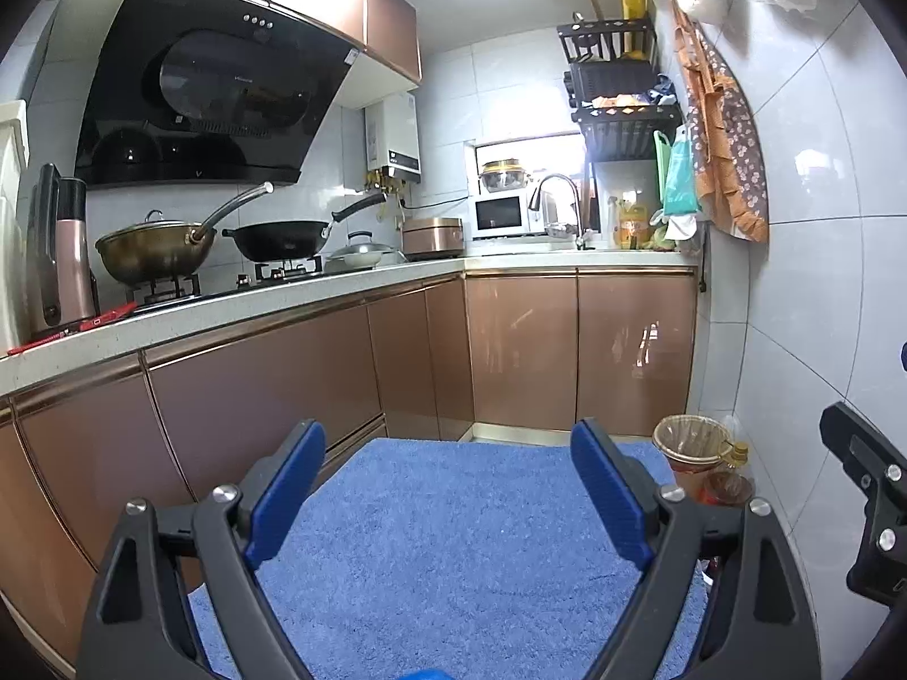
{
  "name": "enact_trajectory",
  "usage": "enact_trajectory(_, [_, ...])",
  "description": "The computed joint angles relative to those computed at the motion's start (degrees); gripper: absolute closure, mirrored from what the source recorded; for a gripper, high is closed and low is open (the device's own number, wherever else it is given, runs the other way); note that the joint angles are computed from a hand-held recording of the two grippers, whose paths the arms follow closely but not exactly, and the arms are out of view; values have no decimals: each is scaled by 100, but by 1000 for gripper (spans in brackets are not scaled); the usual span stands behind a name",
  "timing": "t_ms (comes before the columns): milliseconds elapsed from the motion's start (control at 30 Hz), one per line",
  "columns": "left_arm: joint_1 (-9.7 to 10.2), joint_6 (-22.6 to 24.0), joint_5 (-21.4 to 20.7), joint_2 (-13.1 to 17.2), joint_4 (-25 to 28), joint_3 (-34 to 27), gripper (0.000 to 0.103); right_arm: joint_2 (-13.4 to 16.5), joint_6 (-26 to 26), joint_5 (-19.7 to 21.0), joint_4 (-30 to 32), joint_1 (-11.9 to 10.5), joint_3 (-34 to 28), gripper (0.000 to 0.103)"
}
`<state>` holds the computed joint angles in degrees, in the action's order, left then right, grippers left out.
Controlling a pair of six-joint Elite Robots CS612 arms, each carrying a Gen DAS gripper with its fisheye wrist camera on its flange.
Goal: Collect trash
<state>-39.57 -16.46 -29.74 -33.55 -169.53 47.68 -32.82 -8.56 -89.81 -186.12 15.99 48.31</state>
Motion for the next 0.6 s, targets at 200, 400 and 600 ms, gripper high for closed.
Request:
enact_trajectory(200, [-42, 204, 88, 73, -93, -104, 15, -9, 105, 1, -9, -20, 57, 0])
enact_trajectory(400, [-35, 222, 29, 97, -1, -133, 15, 8, 155, 14, 102, -32, 42, 0])
enact_trajectory(600, [-22, 119, -91, 127, 225, -168, 15, 46, 216, -23, 236, -32, 1, 0])
